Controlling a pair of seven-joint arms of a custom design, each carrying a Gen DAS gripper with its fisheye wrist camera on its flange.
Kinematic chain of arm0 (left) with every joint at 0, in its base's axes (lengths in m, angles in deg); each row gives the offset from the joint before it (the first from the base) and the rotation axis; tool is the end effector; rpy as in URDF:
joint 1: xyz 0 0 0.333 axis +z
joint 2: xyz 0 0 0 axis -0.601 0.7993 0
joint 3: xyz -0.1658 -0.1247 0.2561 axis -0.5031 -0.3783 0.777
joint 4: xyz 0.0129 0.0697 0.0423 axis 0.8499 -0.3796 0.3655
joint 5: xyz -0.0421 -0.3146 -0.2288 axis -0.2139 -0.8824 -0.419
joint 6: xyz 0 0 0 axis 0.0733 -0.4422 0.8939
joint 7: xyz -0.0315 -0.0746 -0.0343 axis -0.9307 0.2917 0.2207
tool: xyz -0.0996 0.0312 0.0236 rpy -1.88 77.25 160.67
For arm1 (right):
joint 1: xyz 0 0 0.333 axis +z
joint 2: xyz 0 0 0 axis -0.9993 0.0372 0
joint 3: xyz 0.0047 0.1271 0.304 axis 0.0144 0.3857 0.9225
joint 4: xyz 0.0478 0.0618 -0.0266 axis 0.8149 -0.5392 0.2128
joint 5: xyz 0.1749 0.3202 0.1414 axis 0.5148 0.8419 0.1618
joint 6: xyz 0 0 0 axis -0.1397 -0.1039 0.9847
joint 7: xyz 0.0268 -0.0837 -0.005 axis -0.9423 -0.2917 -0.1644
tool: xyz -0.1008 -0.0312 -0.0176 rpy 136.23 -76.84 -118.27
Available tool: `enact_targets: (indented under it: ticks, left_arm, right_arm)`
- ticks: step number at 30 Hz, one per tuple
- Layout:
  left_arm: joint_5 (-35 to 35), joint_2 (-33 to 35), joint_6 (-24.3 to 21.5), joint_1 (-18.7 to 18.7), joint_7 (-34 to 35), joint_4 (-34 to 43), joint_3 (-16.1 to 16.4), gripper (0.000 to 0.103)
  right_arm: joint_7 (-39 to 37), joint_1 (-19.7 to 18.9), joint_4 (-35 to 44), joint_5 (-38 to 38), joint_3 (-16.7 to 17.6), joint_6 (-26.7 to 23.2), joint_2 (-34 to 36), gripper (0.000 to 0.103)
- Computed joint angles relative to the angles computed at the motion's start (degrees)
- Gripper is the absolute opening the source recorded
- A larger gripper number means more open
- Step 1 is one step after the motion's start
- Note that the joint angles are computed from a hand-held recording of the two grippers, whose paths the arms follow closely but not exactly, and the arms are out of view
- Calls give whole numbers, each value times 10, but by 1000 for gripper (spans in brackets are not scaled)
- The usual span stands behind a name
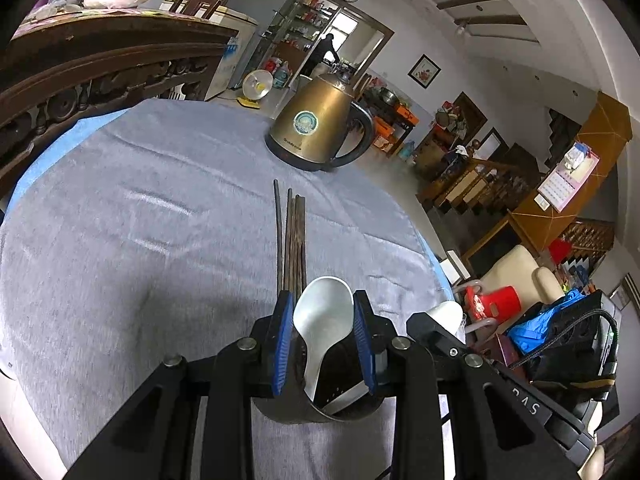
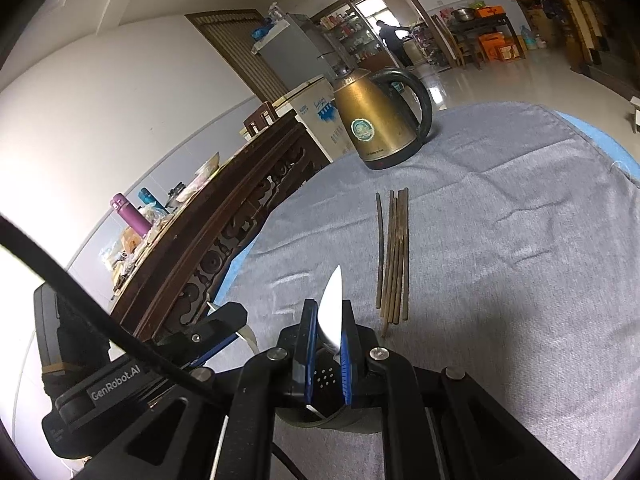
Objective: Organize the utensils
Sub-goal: 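Move both open tools back over the chopsticks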
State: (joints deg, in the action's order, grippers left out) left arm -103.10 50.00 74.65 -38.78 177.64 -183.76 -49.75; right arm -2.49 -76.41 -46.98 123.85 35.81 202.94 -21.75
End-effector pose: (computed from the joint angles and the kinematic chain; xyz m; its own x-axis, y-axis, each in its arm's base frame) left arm 0.6473 -0.1450 0.5550 -0.2027 -0.8276 0.5234 -0.7453 -0.2162 -0.6306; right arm 0.6010 0.1121 0.6067 0.0562 -0.8325 -0.5512 -0.6571 0.3849 -0.6482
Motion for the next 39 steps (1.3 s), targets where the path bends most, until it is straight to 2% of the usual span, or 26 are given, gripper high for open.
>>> enact_targets:
  ticks: [9, 17, 19, 22, 26, 28, 30, 35, 37, 39]
  left_arm:
    - [2, -5, -7, -2, 0, -7, 2, 31]
    - [21, -11, -19, -4, -29, -8, 10, 33]
    - [32, -9, -26, -5, -43, -4, 13, 46]
    - [30, -10, -21, -3, -44, -7, 12, 50]
    - [23, -13, -13, 0, -43, -8, 12, 51]
    - [23, -14, -5, 1, -46, -7, 14, 57]
    - [31, -12, 1, 3, -61, -5, 18, 62]
    - [112, 14, -14, 5, -152, 23, 39, 64]
    - [149, 29, -35, 9, -189, 39, 45, 64]
    - [217, 55, -78, 5, -245, 72, 59, 64]
  right_arm:
    - [1, 1, -2, -7, 0, -7, -2, 14]
    - [17, 1, -8, -10, -2, 0, -4, 14]
    - [22, 1, -11, -10, -3, 2, -6, 14]
    - [25, -1, -13, -9, -5, 5, -9, 15]
    - [27, -2, -14, -6, -7, 4, -10, 15]
    - [27, -4, -15, -1, -9, 4, -12, 15]
    - [29, -5, -17, 1, -11, 4, -13, 19]
    - [49, -17, -13, 2, -19, -19, -10, 23]
    - [71, -24, -6, -15, -23, -40, -5, 23]
    - [96, -34, 10, -36, -28, -79, 7, 23]
